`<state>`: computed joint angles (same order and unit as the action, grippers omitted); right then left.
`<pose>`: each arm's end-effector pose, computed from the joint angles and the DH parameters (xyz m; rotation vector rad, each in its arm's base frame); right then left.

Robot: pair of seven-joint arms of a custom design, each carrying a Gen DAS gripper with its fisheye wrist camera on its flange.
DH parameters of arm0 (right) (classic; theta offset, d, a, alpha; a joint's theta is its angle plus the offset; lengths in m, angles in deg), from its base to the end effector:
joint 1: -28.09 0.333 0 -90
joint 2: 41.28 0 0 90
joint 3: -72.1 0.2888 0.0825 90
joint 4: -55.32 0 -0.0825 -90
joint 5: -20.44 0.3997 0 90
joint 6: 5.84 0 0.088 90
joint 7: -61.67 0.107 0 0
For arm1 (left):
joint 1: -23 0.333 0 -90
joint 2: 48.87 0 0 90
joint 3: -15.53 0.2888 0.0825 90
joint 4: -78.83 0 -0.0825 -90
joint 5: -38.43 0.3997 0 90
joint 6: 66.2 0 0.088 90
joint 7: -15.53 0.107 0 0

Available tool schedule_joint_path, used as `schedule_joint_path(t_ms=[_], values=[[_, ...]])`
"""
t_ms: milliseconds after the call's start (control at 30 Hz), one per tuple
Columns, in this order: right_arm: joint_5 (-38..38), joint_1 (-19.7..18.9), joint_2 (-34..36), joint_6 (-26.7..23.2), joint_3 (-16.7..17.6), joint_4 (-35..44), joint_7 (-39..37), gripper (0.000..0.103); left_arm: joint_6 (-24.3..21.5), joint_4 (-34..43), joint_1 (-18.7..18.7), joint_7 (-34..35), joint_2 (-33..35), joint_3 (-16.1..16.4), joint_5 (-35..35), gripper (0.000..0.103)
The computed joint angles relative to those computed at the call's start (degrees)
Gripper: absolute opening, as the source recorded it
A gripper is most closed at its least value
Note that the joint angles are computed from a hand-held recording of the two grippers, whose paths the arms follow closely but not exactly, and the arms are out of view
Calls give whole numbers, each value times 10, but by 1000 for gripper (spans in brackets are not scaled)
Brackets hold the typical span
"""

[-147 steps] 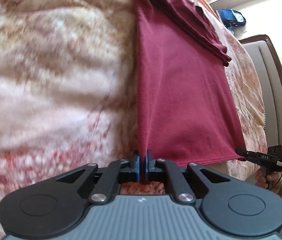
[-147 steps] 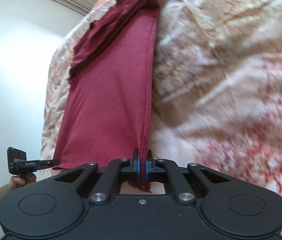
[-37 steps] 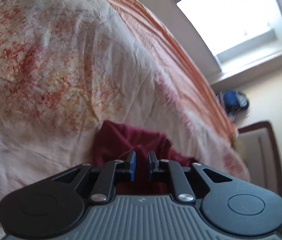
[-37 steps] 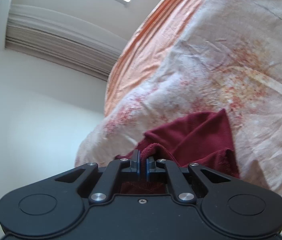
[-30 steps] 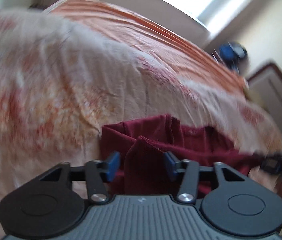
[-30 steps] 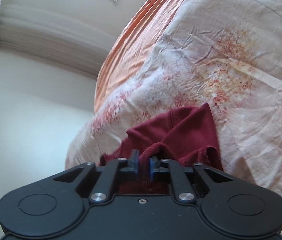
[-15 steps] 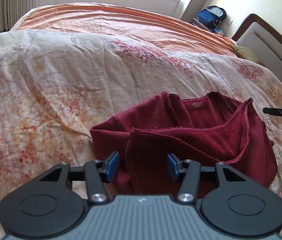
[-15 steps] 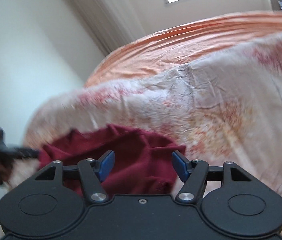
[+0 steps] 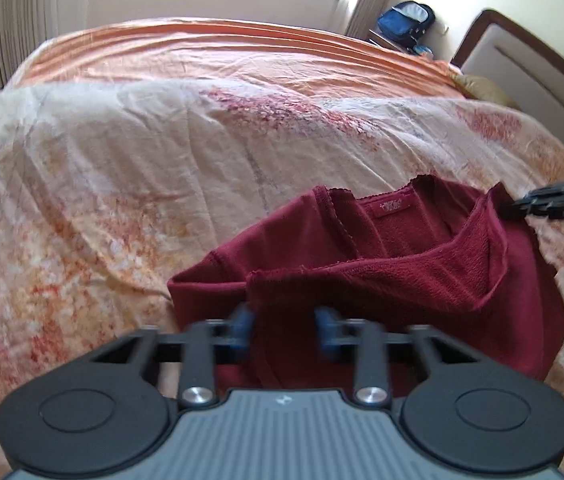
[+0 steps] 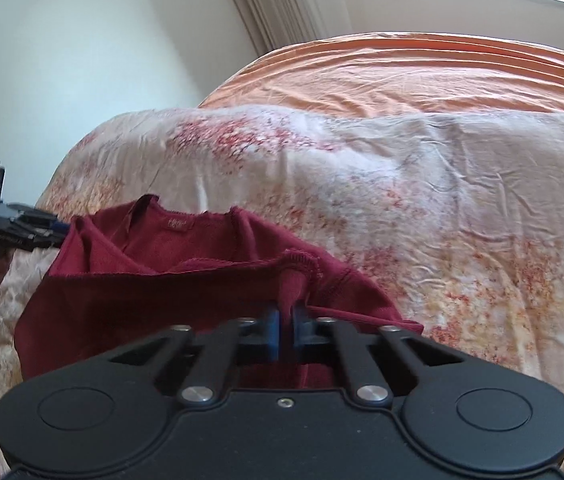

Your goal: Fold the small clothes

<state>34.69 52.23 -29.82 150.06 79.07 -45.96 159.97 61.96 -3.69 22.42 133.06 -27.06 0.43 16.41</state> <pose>0.5859 0.3364 0.5030 -1.8361 1.5030 -0.1688 0.6920 -0.1756 0.5001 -1.4559 2.5700 -0.9216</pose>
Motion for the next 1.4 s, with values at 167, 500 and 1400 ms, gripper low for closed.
schedule_joint_path(t_ms=[167,500,1400], values=[[27,-3,-30,52,2,-41,19,4,13,-16,17,8,-16,-8,-52,5],[-51,17,-32,146,-46,-70,222,4,63,34,13,-143,32,13,-73,5],[-204,61,106,41,-31,142,256,64,140,13,-59,-155,31,-5,88,71]])
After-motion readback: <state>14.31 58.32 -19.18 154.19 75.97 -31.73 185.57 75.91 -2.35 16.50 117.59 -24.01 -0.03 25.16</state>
